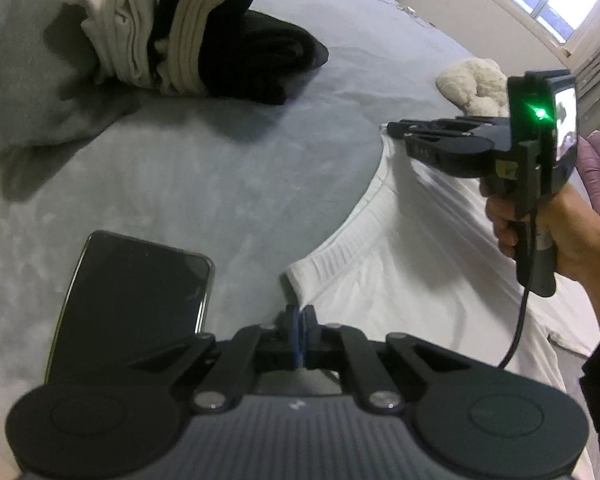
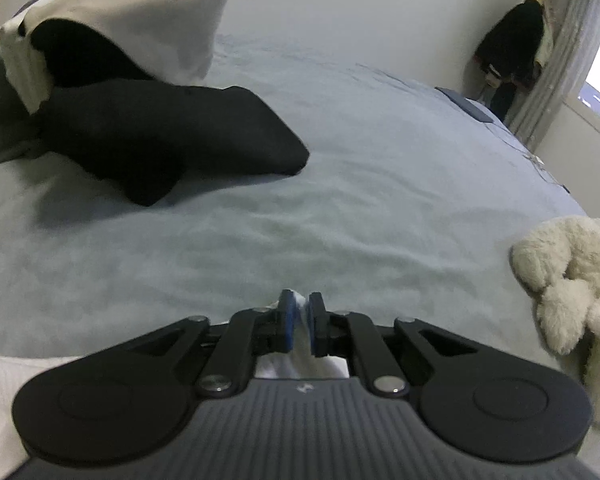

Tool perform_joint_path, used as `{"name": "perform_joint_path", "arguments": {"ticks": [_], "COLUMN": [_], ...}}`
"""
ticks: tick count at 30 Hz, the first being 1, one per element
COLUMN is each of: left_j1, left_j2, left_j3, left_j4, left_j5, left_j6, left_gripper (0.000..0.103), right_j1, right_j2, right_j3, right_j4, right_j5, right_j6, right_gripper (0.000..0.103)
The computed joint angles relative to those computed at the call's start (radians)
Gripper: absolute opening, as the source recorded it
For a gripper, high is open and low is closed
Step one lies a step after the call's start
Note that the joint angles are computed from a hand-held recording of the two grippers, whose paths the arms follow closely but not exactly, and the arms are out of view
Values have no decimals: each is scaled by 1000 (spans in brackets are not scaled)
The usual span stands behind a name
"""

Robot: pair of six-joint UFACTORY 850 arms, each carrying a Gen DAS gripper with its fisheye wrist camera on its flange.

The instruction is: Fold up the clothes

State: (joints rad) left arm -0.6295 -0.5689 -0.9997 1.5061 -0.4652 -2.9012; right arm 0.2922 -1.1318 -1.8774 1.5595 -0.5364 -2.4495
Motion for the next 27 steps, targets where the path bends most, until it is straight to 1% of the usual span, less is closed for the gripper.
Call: {"name": "perform_joint_path", "arguments": {"ticks": [1, 2, 3, 4, 5, 6, 7, 8, 10, 11, 12, 14, 16, 19, 20, 21, 23, 24, 26, 27], "left_j1": [5, 10, 13, 15, 17, 16, 13, 10, -1, -4, -4, -2, 5, 15, 16, 17, 23, 28, 34, 37], "left_j2": [2, 6, 11, 20, 30, 37, 43, 46, 54, 56, 55, 50, 40, 25, 14, 1, -27, -43, -79, -101], "left_j3": [4, 10, 16, 25, 36, 41, 42, 38, 35, 34, 31, 22, 14, -5, -22, -43, -92, -118, -170, -200], "left_j4": [14, 32, 52, 73, 96, 91, 70, 36, -20, -36, -46, -62, -47, 47, 58, 58, 61, 69, 78, 59], "left_j5": [10, 18, 26, 34, 41, 37, 27, 12, -37, -59, -72, -92, -89, -74, -83, -97, -115, -121, -146, -161], "left_j6": [-22, -46, -69, -97, -130, -131, -114, -83, -30, -15, -3, 20, 11, -49, -30, 7, 91, 134, 216, 267], "left_gripper": [6, 6, 6, 8, 12, 15, 22, 26, 26, 27, 27, 28, 28, 28, 29, 30, 34, 35, 35, 35], "right_j1": [-2, -8, -19, -32, -44, -59, -76, -91, -120, -134, -150, -194, -248, -340, -364, -384, -424, -439, -453, -459], "right_j2": [12, 25, 42, 59, 76, 97, 118, 141, 185, 209, 232, 274, 317, 373, 387, 399, 422, 430, 433, 433], "right_j3": [14, 29, 48, 70, 92, 119, 146, 175, 231, 266, 300, 370, 446, 564, 600, 634, 699, 724, 741, 748], "right_j4": [15, 35, 69, 105, 139, 167, 190, 211, 248, 274, 296, 318, 318, 331, 341, 356, 385, 396, 369, 352], "right_j5": [-5, -21, -54, -87, -119, -147, -174, -177, -171, -155, -137, -133, -144, -172, -176, -174, -166, -161, -165, -168], "right_j6": [-6, -5, 2, 8, 17, 19, 21, 12, -9, -39, -75, -117, -112, -81, -84, -97, -125, -135, -89, -63], "right_gripper": [18, 22, 24, 32, 39, 40, 41, 41, 41, 41, 41, 41, 41, 41, 41, 40, 34, 34, 34, 34]}}
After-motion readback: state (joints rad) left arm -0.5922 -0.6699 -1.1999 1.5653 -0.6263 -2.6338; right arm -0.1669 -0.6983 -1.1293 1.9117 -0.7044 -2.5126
